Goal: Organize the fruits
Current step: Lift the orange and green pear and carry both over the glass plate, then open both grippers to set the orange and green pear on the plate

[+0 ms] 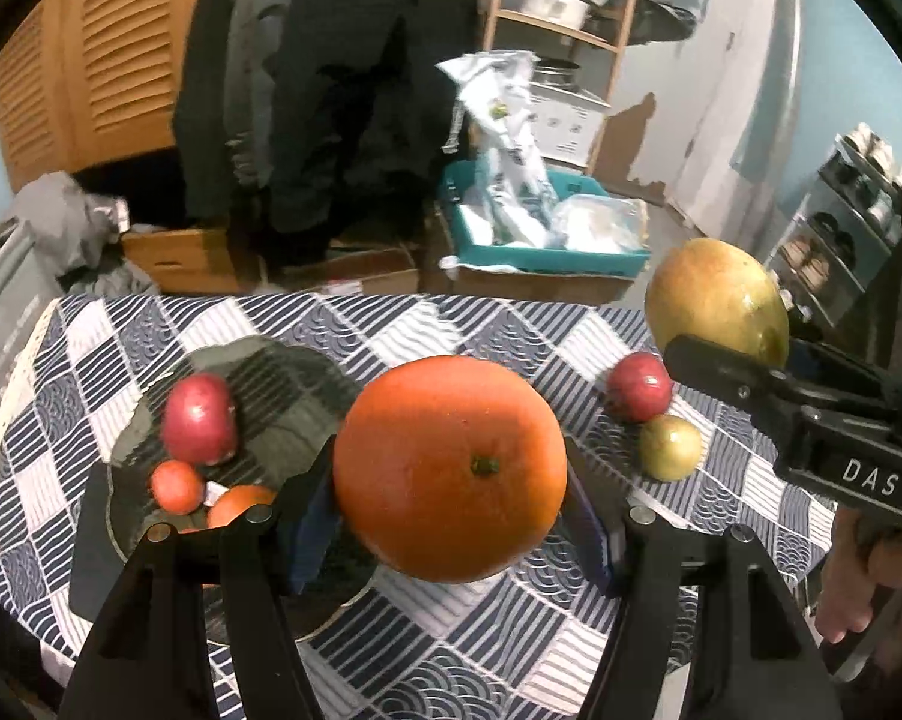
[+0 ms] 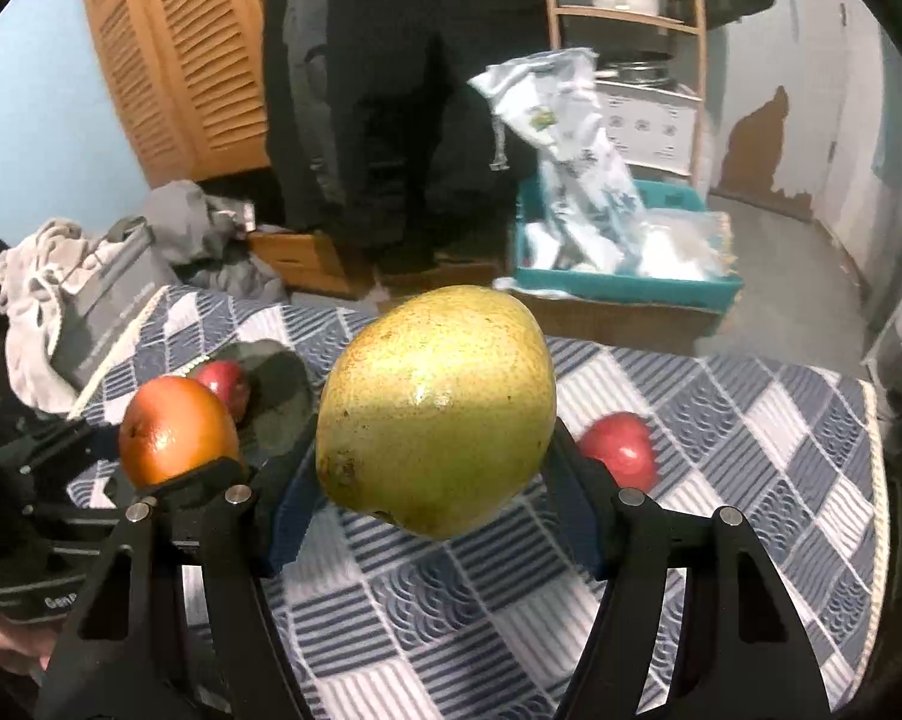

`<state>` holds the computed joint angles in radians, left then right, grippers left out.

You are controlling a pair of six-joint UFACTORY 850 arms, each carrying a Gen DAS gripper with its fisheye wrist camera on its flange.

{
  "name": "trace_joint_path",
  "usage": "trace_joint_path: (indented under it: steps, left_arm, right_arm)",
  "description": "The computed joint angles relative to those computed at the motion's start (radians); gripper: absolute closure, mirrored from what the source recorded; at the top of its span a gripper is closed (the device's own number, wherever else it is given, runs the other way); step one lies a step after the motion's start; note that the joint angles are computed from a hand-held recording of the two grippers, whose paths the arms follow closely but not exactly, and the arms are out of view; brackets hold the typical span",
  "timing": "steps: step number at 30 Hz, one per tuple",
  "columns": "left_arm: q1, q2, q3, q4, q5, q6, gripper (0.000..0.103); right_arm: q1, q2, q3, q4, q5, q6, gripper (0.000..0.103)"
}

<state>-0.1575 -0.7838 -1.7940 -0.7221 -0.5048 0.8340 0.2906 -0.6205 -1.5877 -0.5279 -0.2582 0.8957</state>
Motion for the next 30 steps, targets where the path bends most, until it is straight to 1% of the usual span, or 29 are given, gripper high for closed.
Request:
trace_joint_path:
  steps: [3, 8, 15, 23, 30]
  left_arm:
    - [0.015, -0.017, -0.015, 0.026, 0.007, -0.033, 0.035]
    - [0.042, -0.062, -0.065, 0.078, -0.014, -0.116, 0.035]
    - [0.073, -0.128, -0.141, 0.155, -0.033, -0.231, 0.035]
    - [0.099, -0.194, -0.218, 0.243, -0.062, -0.340, 0.035]
    - [0.114, -0.242, -0.275, 0.294, -0.097, -0.410, 0.035]
  right_arm:
    - [0.009, -0.049, -0.070, 0.106, -0.014, -0.113, 0.034]
    - [0.020, -0.140, -0.197, 0.296, -0.045, -0.302, 0.034]
    - [0.035, -0.272, -0.381, 0.468, -0.130, -0.485, 0.034]
    - [0.043, -0.397, -0.545, 0.574, -0.231, -0.598, 0.034]
    - [0.052, -0.505, -0.704, 0.618, -0.326, -0.637, 0.034]
